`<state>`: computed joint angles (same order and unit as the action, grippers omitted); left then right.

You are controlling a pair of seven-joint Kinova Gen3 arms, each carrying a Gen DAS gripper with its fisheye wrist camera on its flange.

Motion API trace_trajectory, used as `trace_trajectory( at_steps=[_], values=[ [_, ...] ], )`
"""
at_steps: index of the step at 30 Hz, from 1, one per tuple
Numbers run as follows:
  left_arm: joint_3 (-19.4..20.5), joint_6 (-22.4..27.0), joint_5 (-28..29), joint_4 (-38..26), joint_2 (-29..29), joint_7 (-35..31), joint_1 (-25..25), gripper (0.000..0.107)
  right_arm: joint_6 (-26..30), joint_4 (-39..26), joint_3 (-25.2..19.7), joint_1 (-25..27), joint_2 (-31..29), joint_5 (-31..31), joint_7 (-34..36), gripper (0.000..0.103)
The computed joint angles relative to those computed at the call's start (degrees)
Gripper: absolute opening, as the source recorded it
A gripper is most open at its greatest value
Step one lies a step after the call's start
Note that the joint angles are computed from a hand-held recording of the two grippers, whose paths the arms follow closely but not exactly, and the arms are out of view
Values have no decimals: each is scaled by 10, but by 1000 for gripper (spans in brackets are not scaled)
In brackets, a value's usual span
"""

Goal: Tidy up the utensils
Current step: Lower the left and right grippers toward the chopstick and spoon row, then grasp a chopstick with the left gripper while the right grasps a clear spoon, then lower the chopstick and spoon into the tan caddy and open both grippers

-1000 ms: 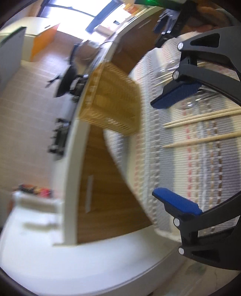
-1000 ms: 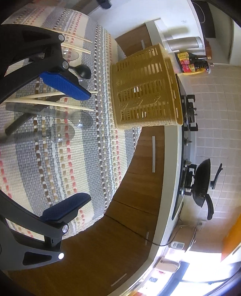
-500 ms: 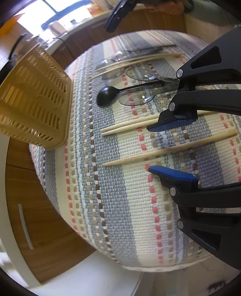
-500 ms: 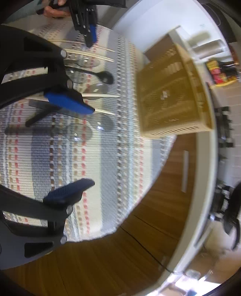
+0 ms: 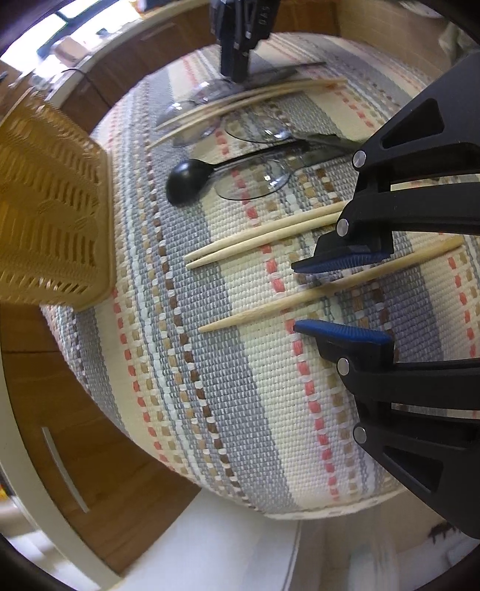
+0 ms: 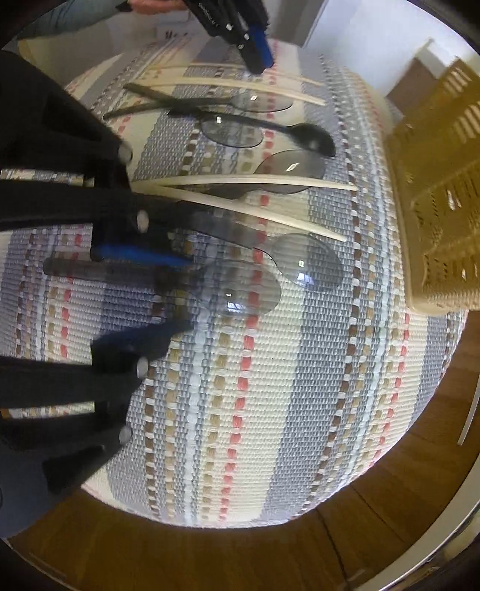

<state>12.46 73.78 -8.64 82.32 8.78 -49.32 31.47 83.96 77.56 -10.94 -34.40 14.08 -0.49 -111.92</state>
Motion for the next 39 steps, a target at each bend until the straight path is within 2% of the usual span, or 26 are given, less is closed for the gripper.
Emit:
trace_trajectory(
  at_steps=[1,2,4,5,8,10,14,18,20,22,23,26,29,32,34,36,38,39],
  values=[
    [1,11,-12,-10,8,4,8,18,4,-4,-3,-10,4,13,-6,17],
    [-6,26,-25,-21,17,6,24,16,9,-7,-3,-24,8,26,-8,10],
    [-45,41,-28,-35,27,2,63,7,10,-7,-8,-33,12,30,-12,10],
    [-71,47,-29,-41,31,-2,87,6,6,-3,-9,-38,11,35,-16,10],
    [-151,30,-14,-29,21,-7,146,3,-7,6,-8,-42,3,35,-26,10],
    [-175,-3,-6,-5,-1,3,163,2,-13,14,-6,-31,-11,24,-21,10],
    [-160,-62,-22,26,-48,32,156,2,-40,27,-5,-15,-43,24,-14,10],
    [-138,-104,-86,35,-92,84,159,2,-89,32,-11,4,-97,15,5,10],
    [-136,-129,-132,28,-111,116,174,2,-118,30,-15,11,-126,20,13,10],
    [-117,-147,-178,16,-123,151,173,2,-151,10,-18,13,-143,35,18,10],
    [-115,-161,-202,13,-129,168,177,2,-164,5,-4,2,-154,40,22,10],
    [-116,-227,-271,2,-133,214,173,2,-226,-15,51,-72,-164,96,-3,10],
    [-94,-265,-341,-10,-124,261,144,2,-274,-36,103,-142,-153,166,-45,10],
    [-63,-297,-411,-17,-102,311,102,2,-343,-30,176,-221,-141,235,-85,10],
    [-76,-328,-458,-6,-92,342,106,2,-384,-25,227,-272,-124,282,-127,10],
    [-114,-352,-504,10,-79,381,139,2,-426,-8,280,-318,-107,329,-173,10],
    [-151,-361,-551,19,-61,425,169,2,-453,5,303,-330,-94,369,-220,10],
    [-154,-359,-574,22,-54,448,173,2,-469,13,320,-337,-84,378,-243,10]
  ],
)
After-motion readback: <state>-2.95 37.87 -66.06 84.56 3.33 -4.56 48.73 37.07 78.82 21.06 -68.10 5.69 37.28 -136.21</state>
